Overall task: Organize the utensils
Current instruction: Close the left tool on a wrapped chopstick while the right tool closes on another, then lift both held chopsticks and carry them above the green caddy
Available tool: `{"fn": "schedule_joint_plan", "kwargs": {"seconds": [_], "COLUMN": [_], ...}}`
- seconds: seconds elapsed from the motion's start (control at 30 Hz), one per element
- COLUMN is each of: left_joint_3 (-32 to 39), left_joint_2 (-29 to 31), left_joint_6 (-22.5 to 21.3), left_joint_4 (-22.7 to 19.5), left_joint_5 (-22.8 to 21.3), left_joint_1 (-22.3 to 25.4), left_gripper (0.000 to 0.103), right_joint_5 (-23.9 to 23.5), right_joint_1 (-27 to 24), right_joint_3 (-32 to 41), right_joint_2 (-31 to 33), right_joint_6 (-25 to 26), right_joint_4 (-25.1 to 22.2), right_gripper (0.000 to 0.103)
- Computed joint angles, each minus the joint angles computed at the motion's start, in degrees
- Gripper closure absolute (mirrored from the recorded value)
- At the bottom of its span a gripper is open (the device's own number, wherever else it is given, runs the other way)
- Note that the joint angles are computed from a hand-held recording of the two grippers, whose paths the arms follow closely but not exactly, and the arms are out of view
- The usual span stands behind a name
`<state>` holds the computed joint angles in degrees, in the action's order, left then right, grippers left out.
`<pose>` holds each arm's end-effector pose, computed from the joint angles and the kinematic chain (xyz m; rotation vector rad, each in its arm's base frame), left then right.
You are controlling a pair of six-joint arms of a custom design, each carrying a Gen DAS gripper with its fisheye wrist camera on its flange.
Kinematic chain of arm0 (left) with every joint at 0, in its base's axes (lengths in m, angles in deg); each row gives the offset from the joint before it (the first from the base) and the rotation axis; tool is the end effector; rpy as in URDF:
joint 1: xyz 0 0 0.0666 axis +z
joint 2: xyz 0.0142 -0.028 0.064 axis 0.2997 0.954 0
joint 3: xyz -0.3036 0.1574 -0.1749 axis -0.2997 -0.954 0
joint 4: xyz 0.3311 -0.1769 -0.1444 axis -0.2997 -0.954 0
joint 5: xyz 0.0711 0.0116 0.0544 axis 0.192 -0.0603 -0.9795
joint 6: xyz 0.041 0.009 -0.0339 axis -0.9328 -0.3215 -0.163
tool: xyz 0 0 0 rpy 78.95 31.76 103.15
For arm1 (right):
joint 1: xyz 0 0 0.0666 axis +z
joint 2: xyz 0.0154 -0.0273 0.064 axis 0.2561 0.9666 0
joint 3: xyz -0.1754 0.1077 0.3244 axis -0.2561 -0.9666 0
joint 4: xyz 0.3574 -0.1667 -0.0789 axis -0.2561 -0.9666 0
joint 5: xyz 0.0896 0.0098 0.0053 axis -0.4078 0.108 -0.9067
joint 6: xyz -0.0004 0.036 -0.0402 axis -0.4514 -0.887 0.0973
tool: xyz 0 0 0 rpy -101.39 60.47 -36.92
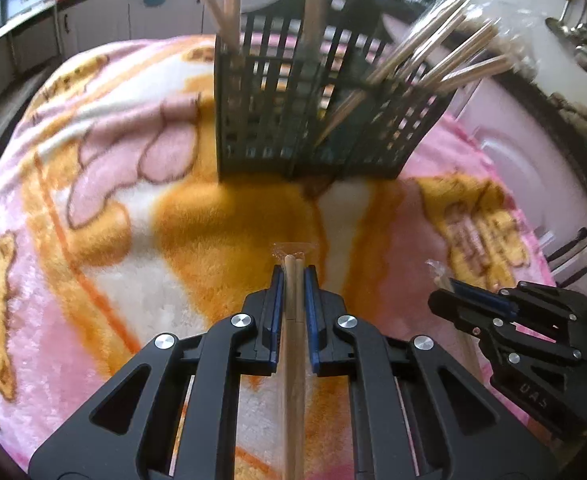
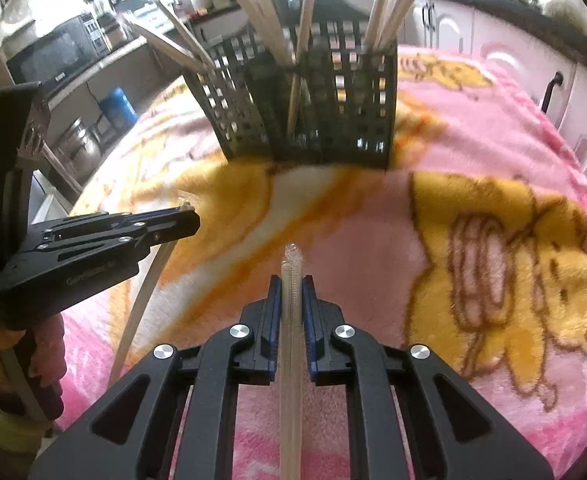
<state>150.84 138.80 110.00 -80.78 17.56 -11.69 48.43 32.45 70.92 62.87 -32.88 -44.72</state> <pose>0.5376 -0.2873 0.3291 -0.4701 2.4534 -0.1250 0.6298 0.2171 0.3373 -0.9933 2.3741 0.6291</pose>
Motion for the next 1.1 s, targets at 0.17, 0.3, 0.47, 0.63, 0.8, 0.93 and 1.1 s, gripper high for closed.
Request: {"fn": "schedule_joint_plan", "kwargs": {"seconds": [0.17, 0.3, 0.47, 0.63, 0.8, 0.93, 1.1], "left_joint_3": [-0.8, -1.3, -0.4, 0.1, 1.1, 2.1, 4.1], "left_joint_2": [-2.0, -3.8, -4.3, -5.5, -6.4, -6.8, -6.8], "left_joint_6": [-1.2, -2.2, -3.1, -4.2, -5.7, -7.2, -9.7], "left_joint_4": [1.8, 2.6, 2.9, 4.0, 4.8, 6.2, 7.9], "left_joint_5": [-3.8, -5.9, -7.8, -9.6, -10.8, -11.1, -11.9], "left_joint_1": [-1.1, -1.6, -2.2, -2.3, -2.2, -2.0, -1.8], "left_gripper": [0.098, 0.099, 0.099, 0.101, 0.102, 0.102, 0.102], "right_joint_5": [-1.6, -3.2, -5.3, -7.6, -8.9, -9.8, -10.7], "right_joint_1": [-1.0, -1.6, -2.4, -2.8, -3.2, -3.5, -4.0], "right_joint_3": [-3.9, -5.9, -6.7, -6.5, -6.2, -5.7, -4.4], "right_joint_2": [-3.4, -5.3, -7.0, -7.8, -8.6, -9.2, -9.2], "right_joint_6": [-2.3, -4.4, -6.6, -9.4, -11.5, -13.6, -18.3], "right_joint_4": [6.6, 10.9, 14.8, 18.0, 20.9, 23.9, 29.4], "right_gripper": [0.092, 0.092, 0.092, 0.092, 0.092, 0.092, 0.092]}}
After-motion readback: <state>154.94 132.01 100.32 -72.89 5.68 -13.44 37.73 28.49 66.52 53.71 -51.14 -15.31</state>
